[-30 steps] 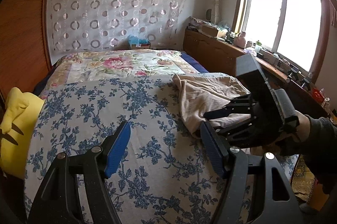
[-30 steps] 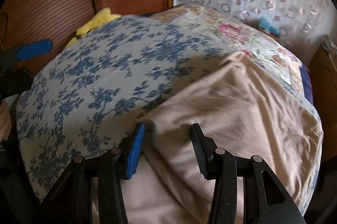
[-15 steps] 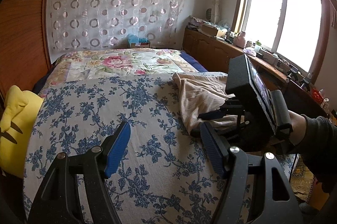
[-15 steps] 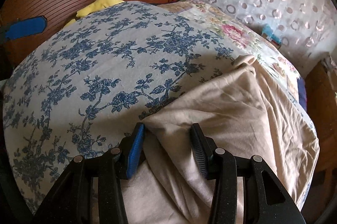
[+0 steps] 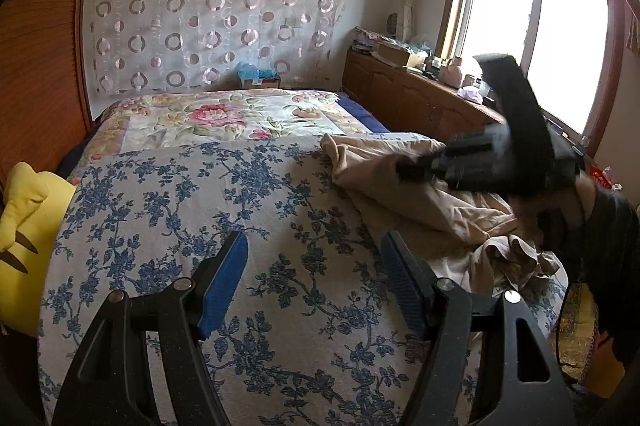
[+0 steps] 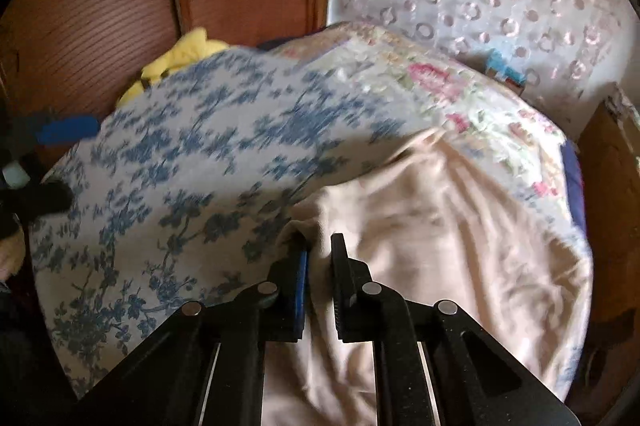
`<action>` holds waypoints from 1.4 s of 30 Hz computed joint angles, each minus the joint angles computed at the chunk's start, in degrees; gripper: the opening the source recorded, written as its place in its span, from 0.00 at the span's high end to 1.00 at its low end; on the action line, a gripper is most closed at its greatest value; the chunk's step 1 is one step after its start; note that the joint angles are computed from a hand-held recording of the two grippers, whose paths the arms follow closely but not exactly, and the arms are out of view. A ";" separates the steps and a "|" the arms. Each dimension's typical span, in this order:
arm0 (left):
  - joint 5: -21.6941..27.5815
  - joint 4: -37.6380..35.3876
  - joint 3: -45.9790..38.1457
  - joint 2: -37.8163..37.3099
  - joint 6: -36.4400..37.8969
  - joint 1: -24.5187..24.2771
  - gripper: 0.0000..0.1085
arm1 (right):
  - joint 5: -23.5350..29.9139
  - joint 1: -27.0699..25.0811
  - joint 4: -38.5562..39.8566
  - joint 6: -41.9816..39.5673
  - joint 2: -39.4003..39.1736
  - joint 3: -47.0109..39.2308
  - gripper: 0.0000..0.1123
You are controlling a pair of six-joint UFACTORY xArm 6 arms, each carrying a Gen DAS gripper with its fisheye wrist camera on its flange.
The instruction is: Fold small clothes
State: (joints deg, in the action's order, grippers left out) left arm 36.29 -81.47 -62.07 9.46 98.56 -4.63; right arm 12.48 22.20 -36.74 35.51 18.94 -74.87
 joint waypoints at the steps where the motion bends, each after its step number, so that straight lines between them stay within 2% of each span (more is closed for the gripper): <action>1: 0.22 0.27 -0.29 0.20 -0.19 0.02 0.35 | -0.31 -0.74 -1.66 1.73 -1.01 0.59 0.91; 6: 0.69 0.93 -0.06 0.09 -0.46 -0.48 0.35 | 1.54 -4.46 -13.03 12.30 -5.25 2.44 0.91; 11: 0.80 1.55 0.31 0.07 -0.77 -0.97 0.35 | 4.67 -8.02 -16.29 17.42 -6.29 2.58 0.91; 14: 1.22 1.59 0.59 -0.19 -0.73 -0.98 0.35 | 3.87 -10.18 -17.07 21.69 -6.37 2.94 0.91; 17: 1.25 2.17 0.60 0.00 -0.74 -1.12 0.35 | 6.35 -10.91 -19.76 26.56 -5.22 1.57 0.91; 20: 1.48 2.56 0.63 0.08 -1.14 -1.21 0.35 | 12.60 -10.07 -24.17 33.04 -3.20 -1.41 0.91; 21: 1.42 2.67 0.67 0.12 -1.22 -1.31 0.35 | 16.89 -8.93 -25.68 35.26 -1.92 -3.32 0.91; 23: 1.34 2.89 0.78 0.09 -1.37 -1.50 0.35 | 23.32 -6.82 -25.94 35.68 0.82 -7.01 0.91; 24: 1.46 2.93 0.72 0.21 -1.34 -1.51 0.35 | 24.42 -6.37 -25.42 36.25 1.12 -7.41 0.86; 25: 1.54 3.00 0.81 0.14 -1.41 -1.56 0.35 | 23.85 -6.40 -24.84 37.39 0.84 -6.91 0.74; 27: 1.79 3.09 1.15 -0.13 -1.35 -1.70 0.35 | 20.66 -6.63 -24.33 38.70 -0.20 -5.40 0.67; 31: 1.96 3.44 1.89 -0.63 -1.24 -2.31 0.35 | 18.55 -5.19 -24.44 38.48 -4.64 0.67 0.67; 36: 1.94 4.14 3.10 -1.46 -1.10 -3.47 0.35 | 13.98 -4.83 -27.95 41.54 -17.45 16.32 0.67; 40: 1.91 5.06 3.65 -1.75 -1.33 -4.54 0.35 | 13.51 -2.03 -28.92 44.02 -26.80 26.39 0.66; 42: 1.69 5.65 4.36 -2.18 -1.34 -5.33 0.35 | 14.94 0.36 -28.59 44.93 -30.84 30.53 0.67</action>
State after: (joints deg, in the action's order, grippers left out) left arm 37.99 -75.82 -57.71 7.28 97.22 -9.96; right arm 27.43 22.56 -65.33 80.44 -11.90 -44.33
